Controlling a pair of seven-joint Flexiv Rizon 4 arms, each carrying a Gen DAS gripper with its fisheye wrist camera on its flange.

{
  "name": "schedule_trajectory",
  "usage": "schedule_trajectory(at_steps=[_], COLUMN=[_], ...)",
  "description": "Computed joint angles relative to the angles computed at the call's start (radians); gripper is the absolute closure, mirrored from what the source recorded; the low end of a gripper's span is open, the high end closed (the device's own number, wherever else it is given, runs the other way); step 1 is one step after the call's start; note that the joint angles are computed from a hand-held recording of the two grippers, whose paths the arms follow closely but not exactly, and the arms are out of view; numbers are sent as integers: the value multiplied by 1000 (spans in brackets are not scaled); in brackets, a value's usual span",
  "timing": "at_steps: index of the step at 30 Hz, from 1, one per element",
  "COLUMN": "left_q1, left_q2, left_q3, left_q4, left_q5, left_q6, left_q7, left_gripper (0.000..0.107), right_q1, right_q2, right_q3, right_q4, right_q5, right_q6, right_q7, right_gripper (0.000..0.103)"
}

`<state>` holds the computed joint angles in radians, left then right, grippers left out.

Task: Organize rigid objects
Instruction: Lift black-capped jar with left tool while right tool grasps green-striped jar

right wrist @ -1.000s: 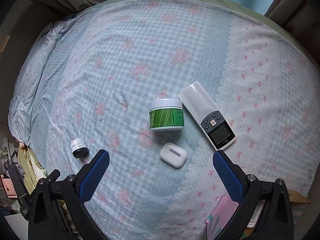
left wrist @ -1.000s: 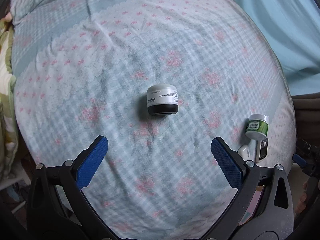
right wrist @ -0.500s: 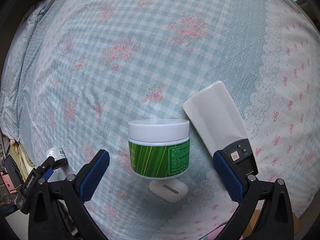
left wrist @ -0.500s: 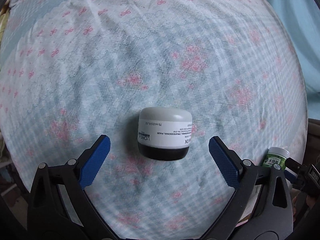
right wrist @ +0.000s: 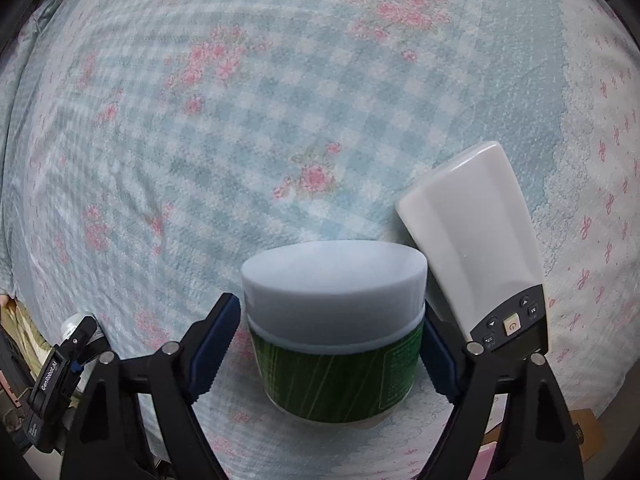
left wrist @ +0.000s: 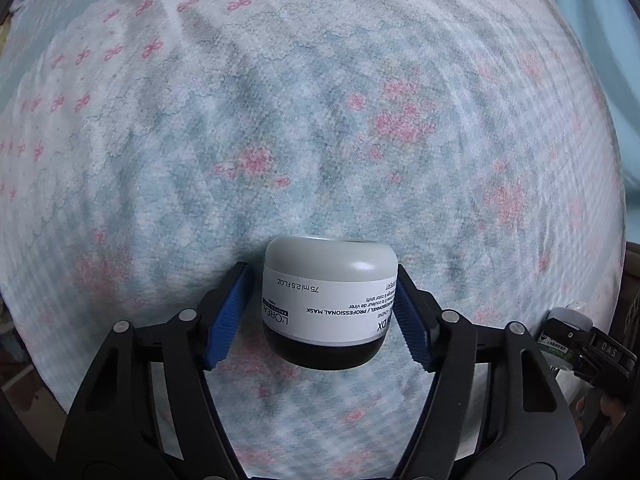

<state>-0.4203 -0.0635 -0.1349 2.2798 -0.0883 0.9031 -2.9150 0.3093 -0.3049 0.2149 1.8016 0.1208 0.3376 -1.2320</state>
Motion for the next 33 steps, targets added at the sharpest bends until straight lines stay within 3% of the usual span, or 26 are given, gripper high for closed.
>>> schedule_trajectory(at_steps=[1,3,10,19,26,33], left_q1=[0,-3,10,44,45,13], left_q2=[-4,-14,13,106,163,203], left_q3=[0,-2,14,8,-20,-76], left_q4=[3,7,35,-9,-92,-214], left_q5=[3,6,-10,77,139,166], left_q6=[20,45,82,20,-56,-164], left_q7=[4,7,52,66,111,159], left_gripper=[53,53,54,54,54,54], right_q1=[5,10,4,-20,-33,-31], right_q2=[-3,-10,-4,71,197,390], right_q3=[-2,-6,-3,13,12,-4], right_q4=[3,8,21,36,50,102], right_q5=[-15,-32,-28,71,172,276], right_q6=[1,8,45,105,127,132], right_q7=[8,23,34,-10,-31,-7], right_gripper=[31,36,36,36,36,36])
